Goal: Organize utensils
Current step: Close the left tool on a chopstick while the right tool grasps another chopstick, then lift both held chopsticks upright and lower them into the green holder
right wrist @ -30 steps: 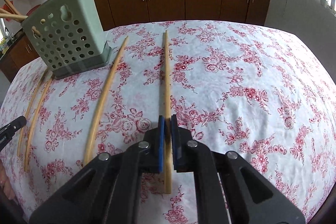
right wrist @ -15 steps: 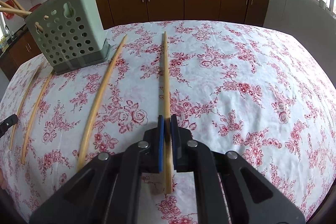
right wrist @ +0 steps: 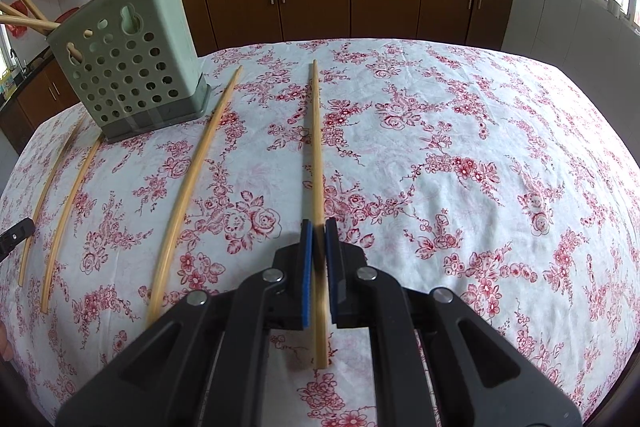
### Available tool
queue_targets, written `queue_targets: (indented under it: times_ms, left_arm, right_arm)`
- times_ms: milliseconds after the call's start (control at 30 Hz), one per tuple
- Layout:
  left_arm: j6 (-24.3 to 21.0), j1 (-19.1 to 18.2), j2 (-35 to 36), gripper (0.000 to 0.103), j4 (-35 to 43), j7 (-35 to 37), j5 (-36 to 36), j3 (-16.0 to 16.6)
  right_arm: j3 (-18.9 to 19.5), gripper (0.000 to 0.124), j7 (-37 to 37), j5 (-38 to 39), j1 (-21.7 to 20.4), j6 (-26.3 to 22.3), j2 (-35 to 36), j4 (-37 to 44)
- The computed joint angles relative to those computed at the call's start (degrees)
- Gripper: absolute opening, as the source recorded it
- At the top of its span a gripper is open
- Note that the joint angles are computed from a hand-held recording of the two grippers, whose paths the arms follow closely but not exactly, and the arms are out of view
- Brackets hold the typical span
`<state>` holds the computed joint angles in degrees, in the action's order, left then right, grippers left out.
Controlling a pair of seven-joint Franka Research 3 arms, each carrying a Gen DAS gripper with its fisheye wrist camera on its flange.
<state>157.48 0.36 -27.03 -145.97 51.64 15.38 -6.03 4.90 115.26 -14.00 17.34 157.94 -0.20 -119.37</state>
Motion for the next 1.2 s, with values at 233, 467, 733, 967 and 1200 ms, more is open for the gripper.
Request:
queue_targets:
  times_ms: [233,467,733,967,1200]
  left_arm:
    - [-1.2,0.2,-0.5,0.008,0.0,0.0,1.0,-0.6]
    - [-2.0,-0.8,-3.0,0.008,-1.9,0.1,0.7,-0.6]
    - [-3.7,-0.5,-4.1,0.008,-2.2,-1.4,2.1,-1.8]
    - [-5.5,-1.3,-4.2,0.007,-1.4,-0.7,2.9,-1.4]
    - [-1.0,-0.6,-9.7,0.007,-1.6,-0.2,2.9,-0.4]
  right_arm:
    - [0.1,0.008,-0.2,0.3,0.0,0.1,-0.7,-0.7]
    - [0.7,0.008,-2.2,3.0,-0.7,0.9,-3.1,-3.6]
    - [1.0,0.008,-3.9,4.8,-1.2,1.0,-3.5,-4.0]
    - [1.1,0.007,-5.0,5.6,-1.4,1.2,-3.8,-4.1]
    - [2.4,0.007,-3.9,3.4,-4.4,10.1,-9.5,-7.3]
